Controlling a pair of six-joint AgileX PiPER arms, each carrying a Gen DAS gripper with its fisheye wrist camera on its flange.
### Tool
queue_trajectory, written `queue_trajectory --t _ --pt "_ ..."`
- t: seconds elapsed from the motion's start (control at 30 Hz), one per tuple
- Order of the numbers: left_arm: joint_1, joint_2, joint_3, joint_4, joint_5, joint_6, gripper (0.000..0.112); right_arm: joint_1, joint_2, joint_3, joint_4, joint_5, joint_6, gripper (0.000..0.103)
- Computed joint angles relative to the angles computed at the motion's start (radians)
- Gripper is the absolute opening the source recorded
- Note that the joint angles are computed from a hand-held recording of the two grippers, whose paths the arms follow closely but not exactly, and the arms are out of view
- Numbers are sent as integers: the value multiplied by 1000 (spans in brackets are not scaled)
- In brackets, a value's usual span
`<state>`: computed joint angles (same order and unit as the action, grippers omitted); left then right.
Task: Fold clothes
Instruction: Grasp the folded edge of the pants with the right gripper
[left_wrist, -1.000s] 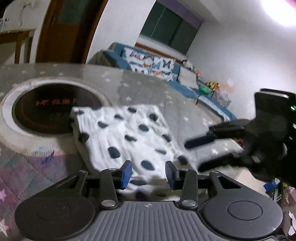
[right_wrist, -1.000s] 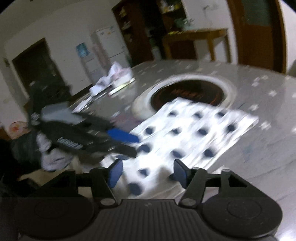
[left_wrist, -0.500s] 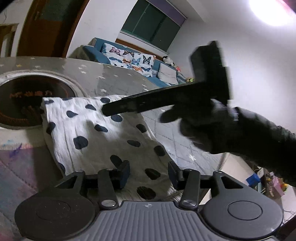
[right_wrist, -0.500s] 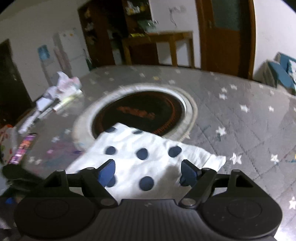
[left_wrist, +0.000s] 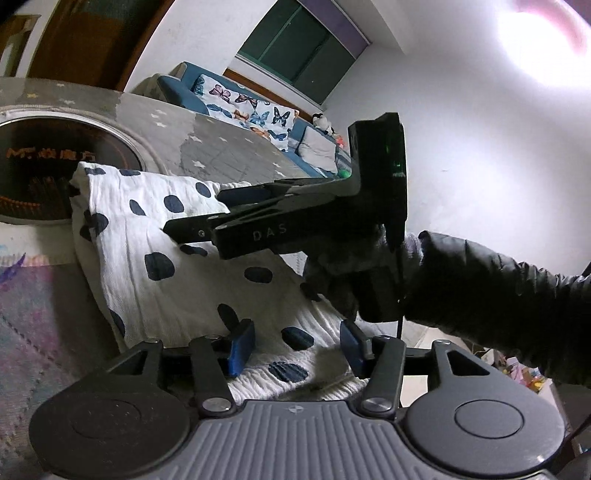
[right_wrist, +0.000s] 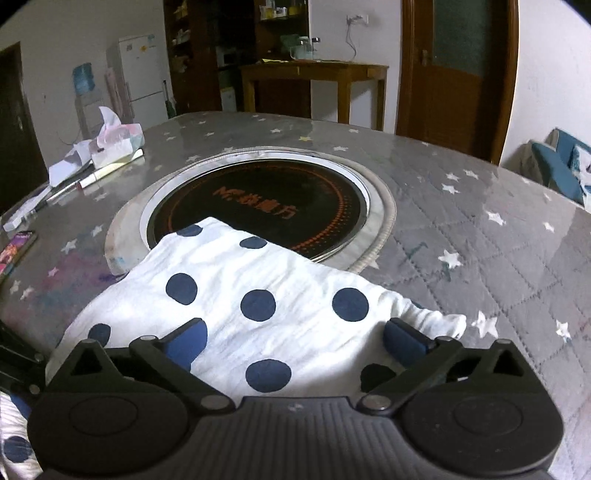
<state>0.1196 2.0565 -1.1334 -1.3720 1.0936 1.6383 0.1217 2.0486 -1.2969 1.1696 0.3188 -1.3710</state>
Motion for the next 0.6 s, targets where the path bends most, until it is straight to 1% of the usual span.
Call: queue_trajectory --t 0.07,0.13,0.23,0.27,0.4,0.5,0.6 --pt "-1 7 -9 0 9 -5 58 -1 4 6 69 -5 -69 103" --pt "1 15 -12 -2 23 -4 64 -2 9 12 142 -8 -144 103" --pt "-2 18 -16 -4 36 2 70 3 11 41 332 -25 -343 103" --pt "1 12 -11 -2 42 2 71 3 12 44 361 -25 -374 103" --pt "2 22 -23 0 62 -7 76 1 14 49 407 -22 -424 103" --pt "3 23 -26 -2 71 -4 79 12 12 59 455 -42 -481 103" --pt "3 22 -26 -6 78 1 82 10 13 58 455 -38 -480 103"
